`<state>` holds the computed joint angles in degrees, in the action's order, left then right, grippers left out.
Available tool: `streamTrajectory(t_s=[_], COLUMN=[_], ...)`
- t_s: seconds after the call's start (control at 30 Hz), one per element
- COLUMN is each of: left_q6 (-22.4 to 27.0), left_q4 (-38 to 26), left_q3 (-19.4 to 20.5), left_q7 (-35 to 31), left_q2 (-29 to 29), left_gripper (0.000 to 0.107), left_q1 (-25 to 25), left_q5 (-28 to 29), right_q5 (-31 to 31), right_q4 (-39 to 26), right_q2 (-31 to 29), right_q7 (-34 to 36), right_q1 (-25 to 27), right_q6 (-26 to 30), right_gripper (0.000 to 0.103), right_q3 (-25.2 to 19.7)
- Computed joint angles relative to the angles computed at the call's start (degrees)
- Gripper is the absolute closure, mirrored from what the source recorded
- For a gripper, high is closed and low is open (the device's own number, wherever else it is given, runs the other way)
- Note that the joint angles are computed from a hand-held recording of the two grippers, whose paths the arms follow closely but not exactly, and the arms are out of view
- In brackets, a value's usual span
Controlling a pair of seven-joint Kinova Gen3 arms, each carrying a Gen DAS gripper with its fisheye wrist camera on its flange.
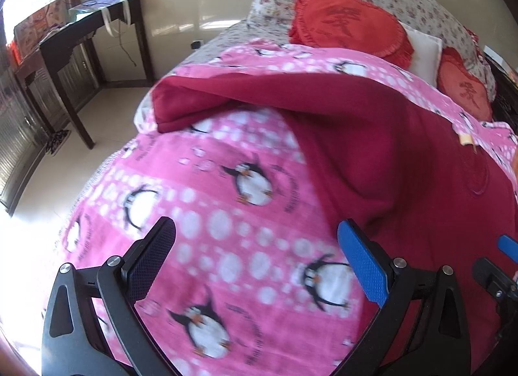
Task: Fold small clothes
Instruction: 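Lower the left gripper onto the sweatshirt sleeve and close on it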
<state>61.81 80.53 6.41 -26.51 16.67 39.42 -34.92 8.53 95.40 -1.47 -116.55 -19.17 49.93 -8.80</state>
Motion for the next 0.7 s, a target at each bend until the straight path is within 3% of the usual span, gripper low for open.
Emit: streamTrajectory(t_s=[0.17,0.43,0.6,0.7], left_q6=[-3.5,-11.1,-15.2,-15.3], left_q4=[3.7,5.5,3.3,0.2], left_q3=[-1.1,-2.2,-2.9,-3.3], left_q7=[-3.0,-6.0,-8.6,-9.6], left_q2=[-2.5,-4.8,-4.2,-2.3], left_gripper=[0.007,0.007,0.007,0.007], left_q1=[-6.2,-15.7,-21.0,-22.4], left_q5=[3.4,11.8,18.5,20.4], right_q5=[2.0,13.6,22.7,24.1], right_q4=[-3.6,-11.6,-14.7,-17.2], right_q2=[3.0,9.5,12.9,15.7], right_q7=[1.8,2.5,2.0,4.0], right_q1=[-2.0,-9.5,-14.8,-15.8], right_q6=[-2.1,-3.9,-5.7,-5.9], right_gripper=[0.001,0.001,0.001,0.001], right_q3=[-1.0,-0.9,1.2,2.2])
